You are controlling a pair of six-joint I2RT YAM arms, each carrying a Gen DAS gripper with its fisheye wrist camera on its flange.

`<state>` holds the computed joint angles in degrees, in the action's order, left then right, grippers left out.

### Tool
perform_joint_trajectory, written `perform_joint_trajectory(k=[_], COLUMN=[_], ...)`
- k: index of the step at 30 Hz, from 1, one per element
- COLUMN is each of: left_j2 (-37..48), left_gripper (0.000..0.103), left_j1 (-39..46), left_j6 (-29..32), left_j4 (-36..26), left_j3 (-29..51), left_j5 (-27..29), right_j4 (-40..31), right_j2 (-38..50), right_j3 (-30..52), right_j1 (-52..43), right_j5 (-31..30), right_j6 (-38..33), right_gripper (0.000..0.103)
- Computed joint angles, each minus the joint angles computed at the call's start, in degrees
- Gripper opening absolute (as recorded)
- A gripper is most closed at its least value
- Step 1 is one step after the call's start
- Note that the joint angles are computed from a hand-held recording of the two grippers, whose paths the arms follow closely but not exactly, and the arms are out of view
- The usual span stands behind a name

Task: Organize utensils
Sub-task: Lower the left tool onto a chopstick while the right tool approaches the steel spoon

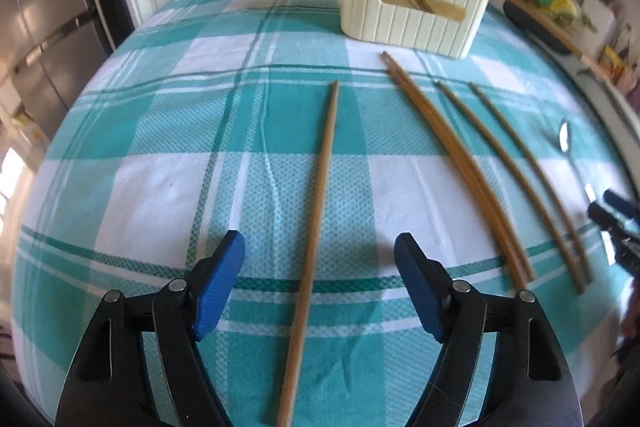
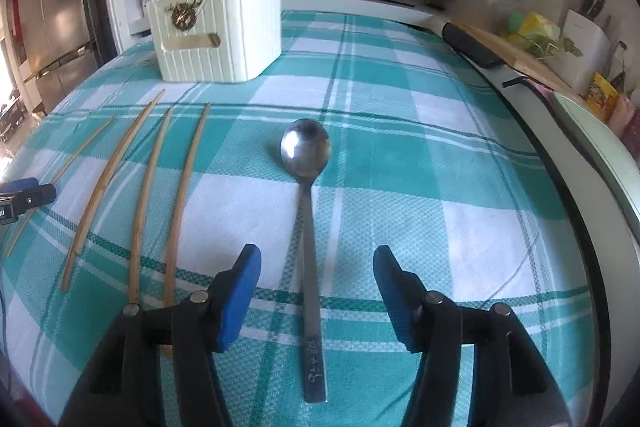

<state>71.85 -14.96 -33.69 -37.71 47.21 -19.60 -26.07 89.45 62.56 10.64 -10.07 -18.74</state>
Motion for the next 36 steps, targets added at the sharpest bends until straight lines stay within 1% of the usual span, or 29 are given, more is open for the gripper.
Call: perform_joint_trajectory(k=[1, 2, 4, 7, 17, 21, 23, 28, 30, 32, 35, 36], left_j2=[0.6, 0.6, 1.2, 1.5, 1.4, 2.7, 2.8, 1.7, 1.7, 2.4, 5.0, 5.4], left_gripper=[0.087, 0.089, 0.096, 0.102, 0.102, 0.103, 0.103, 0.103, 0.102, 0.102, 0.102, 0.102], left_j1=[-0.2, 0.1, 0.3, 1.3, 2.1, 3.2, 3.2, 1.5, 1.8, 2.4, 3.9, 4.2], left_j6=[0.2, 0.3, 0.8, 1.4, 3.2, 3.8, 3.4, 1.1, 0.9, 0.6, 0.3, 0.4], left_j4=[-0.1, 0.1, 0.3, 0.7, 1.0, -0.5, -0.8, 0.3, -0.2, -2.0, -7.5, -8.3], left_j3=[0.2, 0.2, 0.2, 0.0, -0.1, 1.6, 1.8, 0.3, 0.6, 1.8, 5.9, 6.4], left_j5=[-0.4, -0.1, 0.0, 0.5, 1.8, 3.5, 3.5, 0.9, 1.7, 2.8, 5.5, 5.9], right_j4=[0.1, 0.9, 1.5, 1.0, 1.4, 1.5, 1.5, 1.6, 1.6, 1.6, 1.7, 1.7], right_j2=[0.1, 0.0, 0.1, 0.9, 1.3, 1.3, 1.3, 1.3, 1.3, 1.3, 1.3, 1.3], right_j3=[-0.3, -0.9, -1.2, -0.6, -0.7, -0.7, -0.8, -0.8, -0.8, -0.9, -0.9, -0.9], right_j1=[0.3, 0.5, 0.1, -0.9, -1.1, -1.2, -1.2, -1.3, -1.3, -1.3, -1.3, -1.3], right_j5=[0.7, 0.9, 0.0, -1.6, -2.0, -2.0, -1.9, -1.9, -1.9, -1.9, -2.0, -2.0], right_j6=[-0.4, -0.2, 0.6, 1.6, 1.9, 1.8, 1.7, 1.7, 1.7, 1.6, 1.7, 1.7], right_gripper=[0.060, 0.059, 0.059, 0.062, 0.065, 0.065, 0.065, 0.066, 0.066, 0.066, 0.066, 0.066])
